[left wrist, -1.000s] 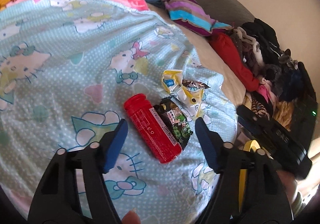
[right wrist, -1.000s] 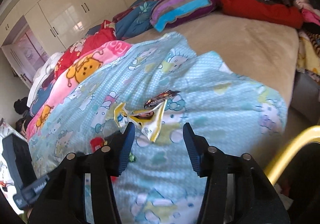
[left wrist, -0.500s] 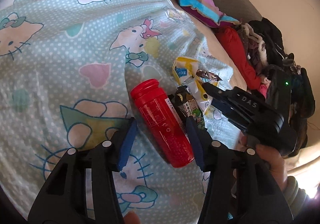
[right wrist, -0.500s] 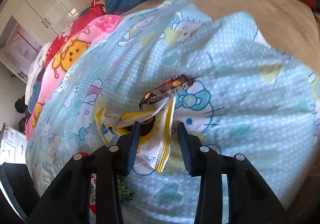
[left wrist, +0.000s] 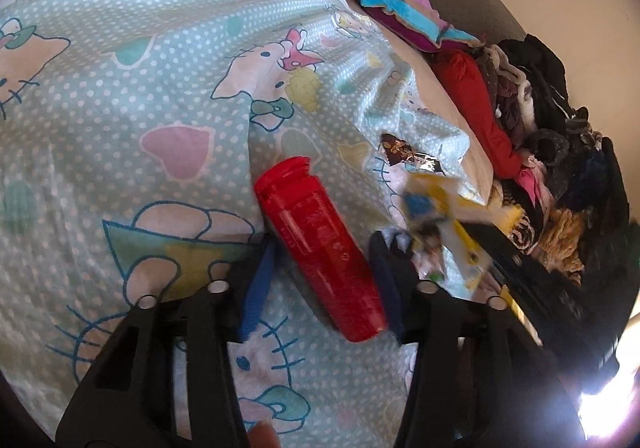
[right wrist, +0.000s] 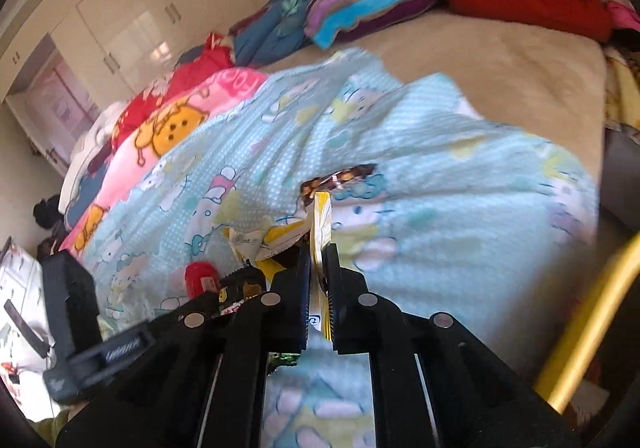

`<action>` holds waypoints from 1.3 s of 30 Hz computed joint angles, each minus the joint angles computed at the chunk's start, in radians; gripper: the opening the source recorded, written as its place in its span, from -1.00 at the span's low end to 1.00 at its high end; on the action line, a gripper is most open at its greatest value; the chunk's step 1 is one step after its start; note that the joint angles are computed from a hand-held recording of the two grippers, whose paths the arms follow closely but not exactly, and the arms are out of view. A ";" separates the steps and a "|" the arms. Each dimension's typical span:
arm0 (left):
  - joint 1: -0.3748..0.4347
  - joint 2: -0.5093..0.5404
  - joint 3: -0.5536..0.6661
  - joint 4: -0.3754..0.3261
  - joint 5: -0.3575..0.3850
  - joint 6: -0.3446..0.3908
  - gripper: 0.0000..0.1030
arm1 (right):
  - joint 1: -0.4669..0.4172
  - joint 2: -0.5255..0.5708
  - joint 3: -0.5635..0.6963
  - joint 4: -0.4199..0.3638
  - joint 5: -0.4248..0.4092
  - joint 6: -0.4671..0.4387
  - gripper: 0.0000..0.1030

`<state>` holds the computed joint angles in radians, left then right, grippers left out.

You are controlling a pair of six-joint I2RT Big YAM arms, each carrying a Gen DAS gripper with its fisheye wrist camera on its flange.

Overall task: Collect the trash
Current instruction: 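Grasp the red bottle with the left tool while the right tool grasps the yellow wrapper, then carry the red bottle and yellow wrapper with both tools over the bin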

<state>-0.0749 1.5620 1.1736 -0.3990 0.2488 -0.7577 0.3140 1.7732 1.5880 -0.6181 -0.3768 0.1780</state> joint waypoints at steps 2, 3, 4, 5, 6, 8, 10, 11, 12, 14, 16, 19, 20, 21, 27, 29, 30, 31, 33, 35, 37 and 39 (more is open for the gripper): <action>0.005 -0.002 0.001 -0.007 0.014 -0.005 -0.35 | -0.009 -0.040 -0.047 0.031 0.014 -0.001 -0.85; 0.006 -0.005 0.003 -0.015 0.015 -0.005 -0.36 | -0.012 -0.060 -0.069 0.047 0.026 -0.003 -0.85; 0.006 -0.012 0.000 -0.021 0.011 -0.006 -0.38 | -0.017 -0.082 -0.092 0.062 0.041 -0.006 -0.85; 0.007 -0.025 -0.012 -0.022 0.009 -0.007 -0.40 | -0.021 -0.091 -0.101 0.066 0.049 -0.007 -0.85; 0.006 -0.038 -0.019 -0.024 0.001 -0.011 -0.40 | -0.027 -0.105 -0.116 0.075 0.060 -0.004 -0.85; 0.000 -0.061 -0.031 -0.022 -0.021 -0.010 -0.43 | -0.038 -0.122 -0.135 0.087 0.067 0.012 -0.85; -0.009 -0.082 -0.034 -0.022 -0.044 0.012 -0.45 | -0.051 -0.141 -0.157 0.107 0.083 0.034 -0.85; -0.015 -0.094 -0.034 -0.021 -0.055 0.026 -0.46 | -0.056 -0.147 -0.166 0.115 0.087 0.043 -0.85; -0.021 -0.108 -0.035 -0.018 -0.064 0.038 -0.46 | -0.062 -0.156 -0.175 0.126 0.097 0.058 -0.85; -0.032 -0.122 -0.028 -0.016 -0.077 0.056 -0.48 | -0.072 -0.169 -0.189 0.146 0.103 0.086 -0.85; -0.046 -0.134 -0.014 -0.018 -0.087 0.083 -0.49 | -0.084 -0.184 -0.199 0.171 0.109 0.109 -0.85; -0.069 -0.143 0.003 -0.020 -0.098 0.111 -0.50 | -0.099 -0.189 -0.192 0.183 0.105 0.136 -0.85; -0.079 -0.146 0.010 -0.021 -0.101 0.118 -0.51 | -0.108 -0.192 -0.188 0.190 0.101 0.152 -0.85; -0.088 -0.149 0.015 -0.022 -0.103 0.124 -0.51 | -0.113 -0.190 -0.182 0.191 0.092 0.158 -0.85; -0.130 -0.154 0.033 -0.025 -0.103 0.144 -0.54 | -0.141 -0.215 -0.181 0.209 0.072 0.155 -0.85; -0.147 -0.149 0.045 -0.029 -0.104 0.152 -0.54 | -0.145 -0.228 -0.193 0.213 0.082 0.146 -0.85; -0.155 -0.147 0.050 -0.031 -0.105 0.160 -0.55 | -0.147 -0.236 -0.203 0.217 0.085 0.141 -0.85; -0.162 -0.147 0.052 -0.032 -0.104 0.165 -0.55 | -0.151 -0.240 -0.212 0.214 0.084 0.137 -0.85; -0.175 -0.145 0.056 -0.033 -0.101 0.167 -0.55 | -0.157 -0.247 -0.231 0.209 0.093 0.132 -0.85; -0.186 -0.143 0.060 -0.033 -0.100 0.170 -0.55 | -0.169 -0.255 -0.257 0.208 0.105 0.128 -0.85; -0.195 -0.141 0.061 -0.034 -0.099 0.177 -0.55 | -0.179 -0.262 -0.278 0.203 0.109 0.126 -0.85; -0.205 -0.137 0.065 -0.036 -0.095 0.182 -0.55 | -0.196 -0.276 -0.307 0.200 0.115 0.124 -0.85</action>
<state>-0.2797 1.4254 1.2384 -0.4352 0.1543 -0.5762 0.1184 1.4976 1.2810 -0.4177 -0.2614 0.3023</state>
